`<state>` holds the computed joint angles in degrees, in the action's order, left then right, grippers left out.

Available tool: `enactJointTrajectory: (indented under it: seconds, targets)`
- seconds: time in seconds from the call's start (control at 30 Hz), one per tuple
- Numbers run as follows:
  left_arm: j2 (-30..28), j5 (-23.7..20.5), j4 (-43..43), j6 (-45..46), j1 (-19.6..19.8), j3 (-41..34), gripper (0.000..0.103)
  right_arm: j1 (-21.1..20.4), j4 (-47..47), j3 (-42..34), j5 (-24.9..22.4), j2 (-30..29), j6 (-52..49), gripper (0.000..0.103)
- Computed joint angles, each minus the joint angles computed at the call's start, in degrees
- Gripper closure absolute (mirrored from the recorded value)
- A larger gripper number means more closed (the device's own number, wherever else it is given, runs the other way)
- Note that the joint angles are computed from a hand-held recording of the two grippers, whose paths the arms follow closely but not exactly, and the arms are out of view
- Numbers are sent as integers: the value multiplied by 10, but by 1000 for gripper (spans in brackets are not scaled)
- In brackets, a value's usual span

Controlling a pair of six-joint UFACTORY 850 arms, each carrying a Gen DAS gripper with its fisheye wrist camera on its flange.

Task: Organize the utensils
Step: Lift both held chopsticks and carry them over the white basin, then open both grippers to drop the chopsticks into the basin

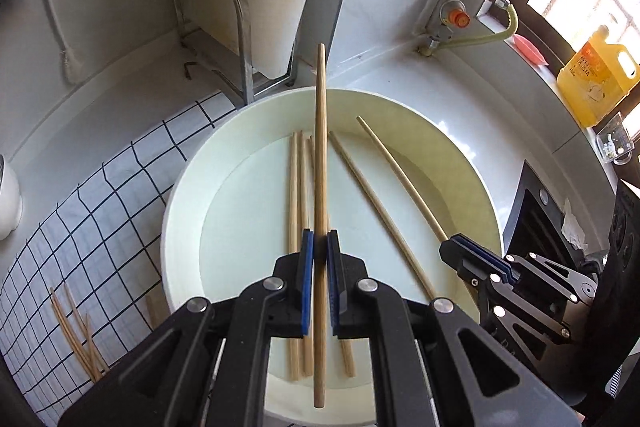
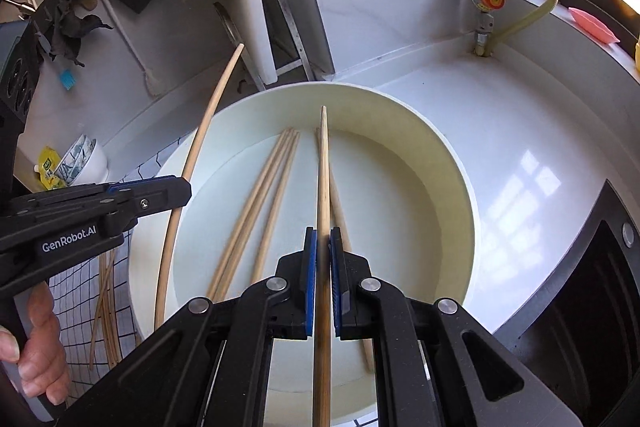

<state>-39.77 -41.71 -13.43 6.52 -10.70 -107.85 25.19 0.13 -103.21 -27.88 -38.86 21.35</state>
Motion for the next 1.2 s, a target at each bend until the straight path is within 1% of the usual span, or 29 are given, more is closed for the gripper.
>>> enactJointTrajectory:
  seconds: [0.2, 0.4, 0.43, 0.5, 0.53, 0.57, 0.7, 0.83, 0.9, 1.0, 1.07, 1.2]
  targets:
    - [-36, -27, 20, -18, -8, -32, 96, -10, 42, -14, -16, -21, -30, 96]
    - [-47, -41, 24, -32, -5, -42, 95, -13, 50, -19, -18, -26, -40, 96]
    - [-46, -40, 31, -38, -5, -41, 95, -12, 42, -15, -14, -23, -34, 94]
    - [-43, -36, 41, -47, -5, -38, 92, -11, 28, -13, -13, -19, -22, 93]
    - [-41, -35, 42, -50, -4, -36, 88, -11, 25, -12, -12, -18, -20, 93]
    - [-36, -31, 42, -50, -3, -31, 85, -11, 22, -10, -11, -16, -17, 93]
    - [-19, -21, 49, -57, 1, -10, 84, -8, 9, -5, -10, -8, -4, 90]
    - [6, -8, 54, -62, 5, 20, 83, -2, 1, 5, -6, 4, 2, 89]
    - [21, 1, 56, -65, 9, 40, 81, 2, -1, 12, -2, 11, 5, 88]
    - [47, 14, 56, -69, 16, 71, 76, 7, 2, 20, 3, 22, 2, 84]
    - [68, 24, 56, -70, 21, 97, 76, 13, 8, 26, 4, 28, -2, 81]
    - [109, 44, 68, -82, 33, 149, 75, 30, 5, 41, 18, 44, -1, 80]
